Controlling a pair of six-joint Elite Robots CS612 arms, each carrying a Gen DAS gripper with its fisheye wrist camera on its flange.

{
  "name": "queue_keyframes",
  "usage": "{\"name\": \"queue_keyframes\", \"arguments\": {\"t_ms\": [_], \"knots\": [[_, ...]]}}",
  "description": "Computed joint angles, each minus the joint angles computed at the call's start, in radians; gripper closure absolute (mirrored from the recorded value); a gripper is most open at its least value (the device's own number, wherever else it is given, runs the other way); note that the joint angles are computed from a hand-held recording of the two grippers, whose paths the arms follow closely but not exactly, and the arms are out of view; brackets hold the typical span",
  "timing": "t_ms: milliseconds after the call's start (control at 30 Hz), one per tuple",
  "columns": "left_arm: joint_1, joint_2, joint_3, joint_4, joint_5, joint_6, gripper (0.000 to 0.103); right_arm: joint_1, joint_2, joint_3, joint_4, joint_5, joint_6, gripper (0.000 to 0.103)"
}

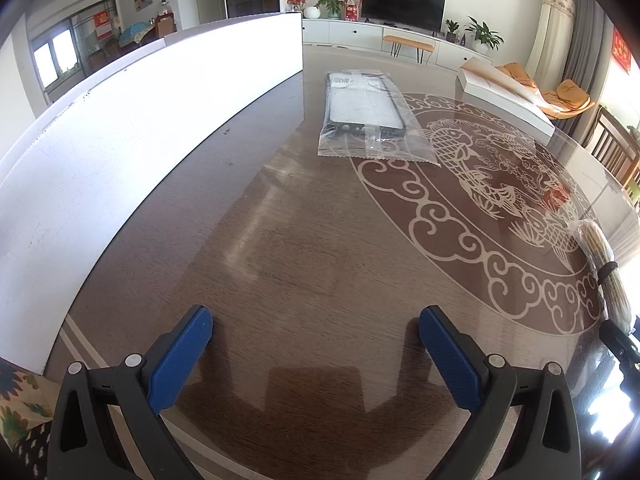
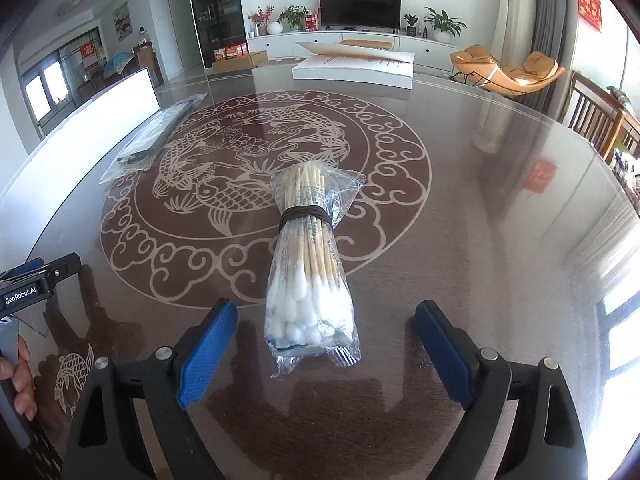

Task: Organize objects
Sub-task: 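Move the right tool over the bagged cotton swab bundle, then move the left tool over the bagged phone case while the right tool hovers over the swabs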

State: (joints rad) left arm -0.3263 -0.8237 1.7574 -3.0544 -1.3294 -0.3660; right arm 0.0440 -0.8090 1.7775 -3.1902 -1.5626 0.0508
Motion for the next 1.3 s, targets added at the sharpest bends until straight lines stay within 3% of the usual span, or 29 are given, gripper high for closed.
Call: {"name": "queue_keyframes", "arguments": {"t_ms": [200, 567, 1167, 1267, 1300], "knots": [[0.001, 0.002, -0.003, 0.000, 0.000, 0.001, 0.000, 0.014, 0.005, -0.020, 0.039, -0.036, -0.032, 0.005], [0.000, 0.002, -0.001, -0.002, 0.001, 0.001, 0.000, 0.012, 0.003, -0.018, 0.045, -0.037, -0.032, 0.000], [-0.001, 0.002, -0.001, -0.003, 0.001, 0.001, 0.000, 0.012, 0.003, -0.017, 0.045, -0.038, -0.031, 0.000], [0.009, -0.004, -0.007, 0.020, -0.037, 0.009, 0.000, 0.012, 0.003, -0.017, 0.045, -0.038, -0.031, 0.000], [0.022, -0.006, -0.009, 0.010, -0.100, 0.003, 0.000, 0.012, 0.003, -0.017, 0.045, -0.038, -0.031, 0.000]]}}
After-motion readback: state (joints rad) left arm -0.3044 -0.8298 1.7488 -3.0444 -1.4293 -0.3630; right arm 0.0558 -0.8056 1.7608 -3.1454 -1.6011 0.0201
